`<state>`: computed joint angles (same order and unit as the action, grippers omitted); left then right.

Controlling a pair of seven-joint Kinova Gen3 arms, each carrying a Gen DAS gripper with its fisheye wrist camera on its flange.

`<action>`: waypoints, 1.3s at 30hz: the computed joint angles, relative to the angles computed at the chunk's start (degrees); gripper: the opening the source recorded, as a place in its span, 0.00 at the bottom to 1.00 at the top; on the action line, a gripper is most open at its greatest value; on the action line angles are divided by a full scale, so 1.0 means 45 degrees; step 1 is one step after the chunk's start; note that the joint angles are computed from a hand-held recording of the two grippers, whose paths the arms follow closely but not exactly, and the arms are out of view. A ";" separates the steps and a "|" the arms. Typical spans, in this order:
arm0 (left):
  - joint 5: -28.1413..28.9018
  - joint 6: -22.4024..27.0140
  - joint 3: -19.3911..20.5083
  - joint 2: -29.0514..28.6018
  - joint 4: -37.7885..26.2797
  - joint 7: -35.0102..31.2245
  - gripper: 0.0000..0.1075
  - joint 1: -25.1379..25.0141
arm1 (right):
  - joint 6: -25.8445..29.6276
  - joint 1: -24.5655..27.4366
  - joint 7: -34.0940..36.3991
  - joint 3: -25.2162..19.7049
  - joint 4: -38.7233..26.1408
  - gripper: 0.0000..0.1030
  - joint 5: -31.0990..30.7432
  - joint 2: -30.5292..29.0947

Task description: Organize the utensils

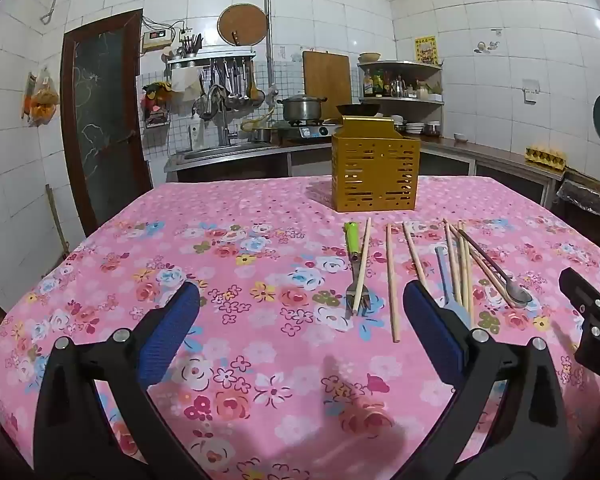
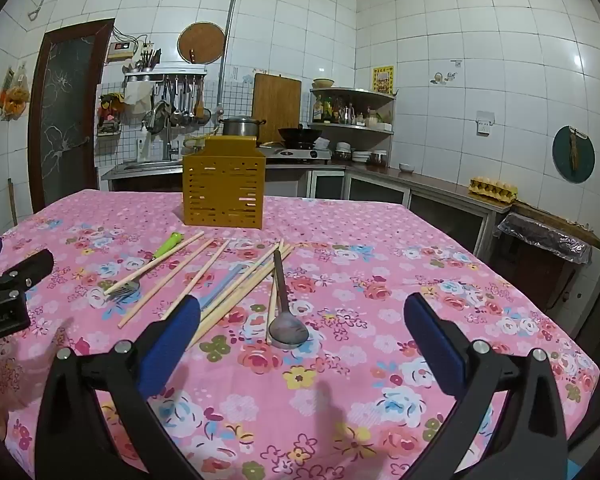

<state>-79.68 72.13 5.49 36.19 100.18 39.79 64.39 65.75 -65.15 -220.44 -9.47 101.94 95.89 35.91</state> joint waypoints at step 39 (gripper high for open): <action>-0.0038 0.0079 -0.0074 0.0085 -0.0077 -0.0114 0.91 0.0089 | 0.0091 0.0118 -0.0257 -0.0074 0.0145 0.96 0.0134 -0.0077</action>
